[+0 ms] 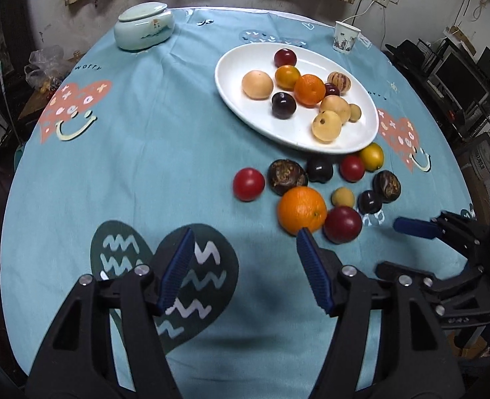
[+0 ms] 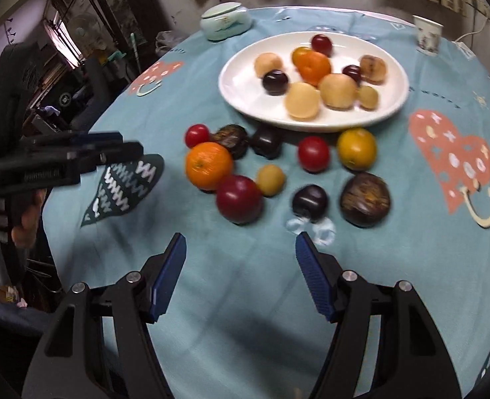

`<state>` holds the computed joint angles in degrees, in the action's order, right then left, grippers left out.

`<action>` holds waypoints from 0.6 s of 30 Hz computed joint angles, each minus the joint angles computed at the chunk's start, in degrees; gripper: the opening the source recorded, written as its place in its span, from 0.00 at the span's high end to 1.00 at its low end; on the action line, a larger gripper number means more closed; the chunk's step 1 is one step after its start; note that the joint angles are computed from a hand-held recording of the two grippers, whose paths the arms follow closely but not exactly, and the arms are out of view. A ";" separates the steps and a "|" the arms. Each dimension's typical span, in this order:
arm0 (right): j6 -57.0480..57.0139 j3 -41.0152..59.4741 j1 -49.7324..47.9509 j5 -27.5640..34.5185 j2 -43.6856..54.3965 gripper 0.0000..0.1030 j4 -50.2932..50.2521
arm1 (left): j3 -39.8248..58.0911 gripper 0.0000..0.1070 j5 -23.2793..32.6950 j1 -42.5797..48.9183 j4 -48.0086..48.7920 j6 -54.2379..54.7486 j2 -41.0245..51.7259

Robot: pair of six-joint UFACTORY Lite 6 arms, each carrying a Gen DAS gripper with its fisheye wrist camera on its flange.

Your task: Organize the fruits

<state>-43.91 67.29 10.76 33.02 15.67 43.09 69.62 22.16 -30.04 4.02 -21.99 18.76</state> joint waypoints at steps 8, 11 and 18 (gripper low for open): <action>11.88 10.01 3.19 0.90 10.28 0.45 -8.09 | -6.08 0.36 -1.57 1.30 1.32 -2.03 -6.07; 11.87 12.73 2.78 1.99 13.24 0.49 -6.53 | -6.72 0.36 -1.77 1.60 0.44 -1.26 -6.32; 9.61 12.76 2.14 2.17 13.08 0.63 -5.72 | -2.51 0.36 -1.09 -0.16 -3.30 3.42 -2.66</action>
<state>-34.30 80.04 12.89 35.19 28.75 37.37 67.11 21.06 -30.20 0.72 -18.57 16.10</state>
